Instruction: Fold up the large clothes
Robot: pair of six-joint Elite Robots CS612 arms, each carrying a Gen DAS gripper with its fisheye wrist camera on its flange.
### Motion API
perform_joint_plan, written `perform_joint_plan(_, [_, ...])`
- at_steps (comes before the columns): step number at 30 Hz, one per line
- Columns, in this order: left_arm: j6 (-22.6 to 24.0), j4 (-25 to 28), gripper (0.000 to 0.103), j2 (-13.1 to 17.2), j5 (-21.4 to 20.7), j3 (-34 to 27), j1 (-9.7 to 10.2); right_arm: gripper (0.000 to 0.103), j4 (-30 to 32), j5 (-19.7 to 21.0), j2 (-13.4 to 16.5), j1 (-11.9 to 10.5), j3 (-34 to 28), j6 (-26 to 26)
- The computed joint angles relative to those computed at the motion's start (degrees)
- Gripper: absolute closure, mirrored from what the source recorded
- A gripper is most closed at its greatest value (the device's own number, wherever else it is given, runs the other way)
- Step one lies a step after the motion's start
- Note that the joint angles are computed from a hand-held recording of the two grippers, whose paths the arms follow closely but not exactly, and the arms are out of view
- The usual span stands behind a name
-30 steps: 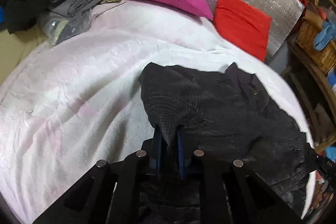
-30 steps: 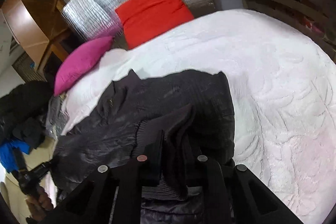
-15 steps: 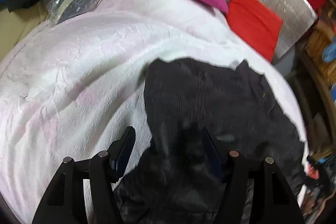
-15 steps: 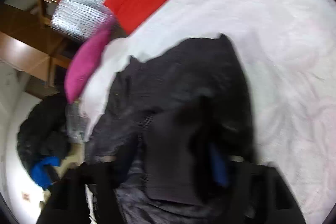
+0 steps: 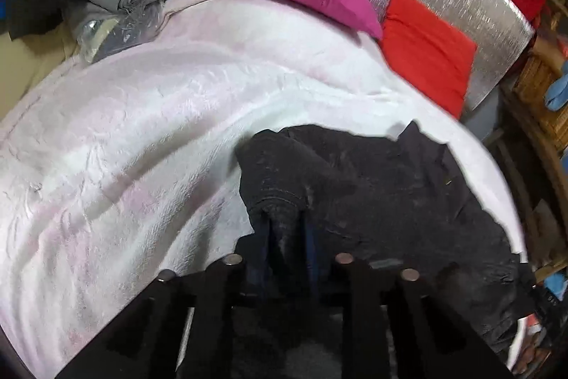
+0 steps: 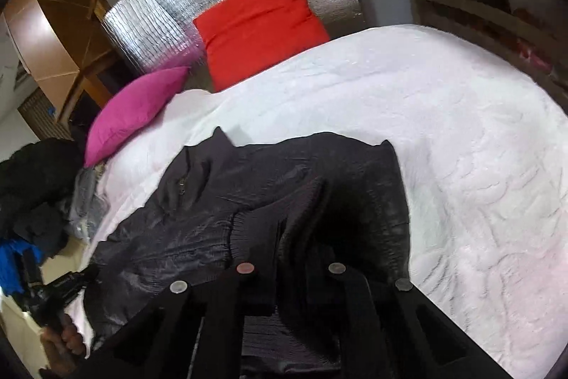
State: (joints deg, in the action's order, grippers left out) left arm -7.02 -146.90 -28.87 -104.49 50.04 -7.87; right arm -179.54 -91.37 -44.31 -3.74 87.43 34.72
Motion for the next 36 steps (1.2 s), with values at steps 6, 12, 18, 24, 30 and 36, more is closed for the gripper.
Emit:
perform_joint_plan(6, [1.44, 2.75, 0.052, -0.69, 3.28, 0.87, -0.32, 0.089, 5.7, 6.84, -0.54, -1.84, 0.75, 4.46])
perform_joint_plan(12, [3.69, -1.31, 0.032, -4.0, 3.98, 6.68, -0.3, 0.079, 2.55, 16.95, -1.53, -4.09, 3.83, 11.8])
perform_joint_plan(18, [3.3, -0.56, 0.028, -5.83, 1.38, 9.84, 0.31, 0.027, -3.62, 19.85, -2.82, -4.21, 7.13, 12.71])
perform_joint_plan(24, [5.26, -1.51, 0.03, -6.32, 3.25, 11.29, -0.2, 0.053, 0.23, 14.63, -3.51, -2.49, 6.88, 6.83])
perform_joint_plan(30, [6.67, -3.75, 0.058, -6.72, 4.41, 12.27, -0.35, 0.08, 0.86, 10.59, -4.54, -2.09, 7.71, 6.25])
perform_joint_plan(36, [6.59, -1.33, 0.041, -6.76, 6.76, 12.16, -0.69, 0.081, 3.33, 9.45, -4.91, -2.21, 8.12, 6.55])
